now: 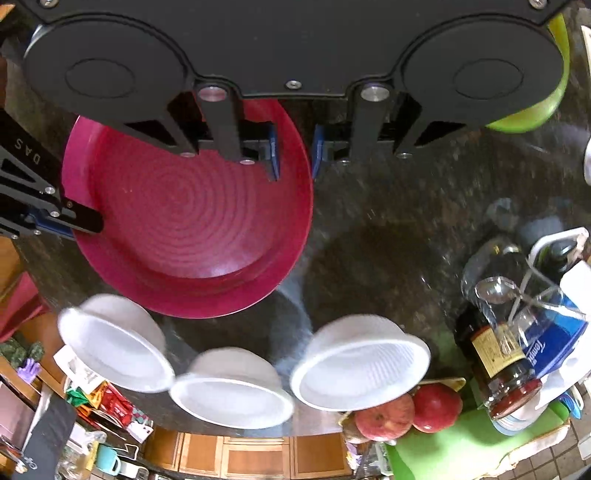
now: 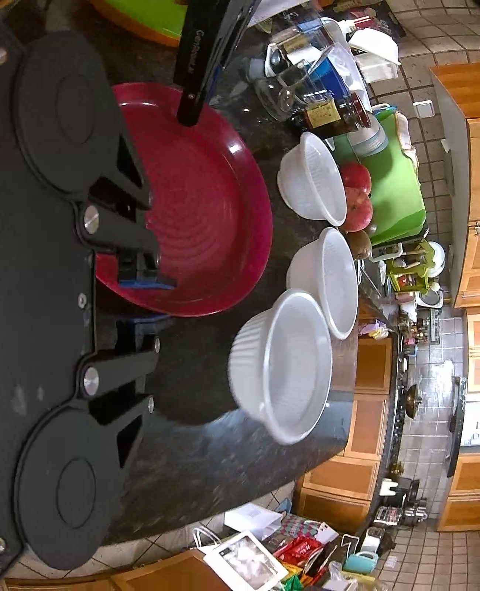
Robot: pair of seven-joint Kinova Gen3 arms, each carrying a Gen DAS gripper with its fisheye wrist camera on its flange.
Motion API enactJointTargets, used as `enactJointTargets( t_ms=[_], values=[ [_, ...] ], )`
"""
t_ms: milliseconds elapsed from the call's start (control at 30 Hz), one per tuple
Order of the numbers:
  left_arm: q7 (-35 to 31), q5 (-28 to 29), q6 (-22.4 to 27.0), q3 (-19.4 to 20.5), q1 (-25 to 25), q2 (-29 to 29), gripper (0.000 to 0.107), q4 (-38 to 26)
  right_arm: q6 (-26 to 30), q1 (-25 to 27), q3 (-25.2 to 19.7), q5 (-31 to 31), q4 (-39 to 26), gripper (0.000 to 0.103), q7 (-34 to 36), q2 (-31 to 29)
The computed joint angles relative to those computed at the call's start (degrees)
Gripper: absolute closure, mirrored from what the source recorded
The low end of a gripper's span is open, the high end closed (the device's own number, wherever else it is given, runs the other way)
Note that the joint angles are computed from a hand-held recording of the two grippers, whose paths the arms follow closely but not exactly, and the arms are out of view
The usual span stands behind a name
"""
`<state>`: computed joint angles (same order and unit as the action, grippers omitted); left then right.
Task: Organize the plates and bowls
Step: 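Lift the red plate with the left gripper, then carry the red plate over the green plate and lower it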
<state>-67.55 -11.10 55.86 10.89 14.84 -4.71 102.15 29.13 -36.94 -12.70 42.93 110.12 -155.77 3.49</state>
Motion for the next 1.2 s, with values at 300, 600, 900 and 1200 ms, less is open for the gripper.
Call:
enactJointTargets(
  t_ms=[300, 600, 900, 1200],
  values=[
    [4.26, 0.29, 1.46, 2.91, 1.87, -3.27, 0.085, 2.37, 1.77, 1.09, -3.08, -0.08, 4.70, 0.089, -5.27, -4.30],
    [13.59, -3.13, 1.60, 6.82, 3.24, -5.30, 0.085, 5.15, 0.75, 3.67, -5.68, -1.94, 7.68, 0.091, -4.10, -7.12],
    [27.46, -10.25, 1.10, 11.57, 4.59, -5.91, 0.084, 7.59, -3.16, 6.41, -6.74, -2.97, 9.89, 0.092, -0.50, -8.41],
    [34.11, -13.65, 0.75, 12.26, 6.25, -5.90, 0.093, 8.65, -3.44, 7.68, -9.07, 1.85, 11.06, 0.092, -5.24, -8.73]
  ],
)
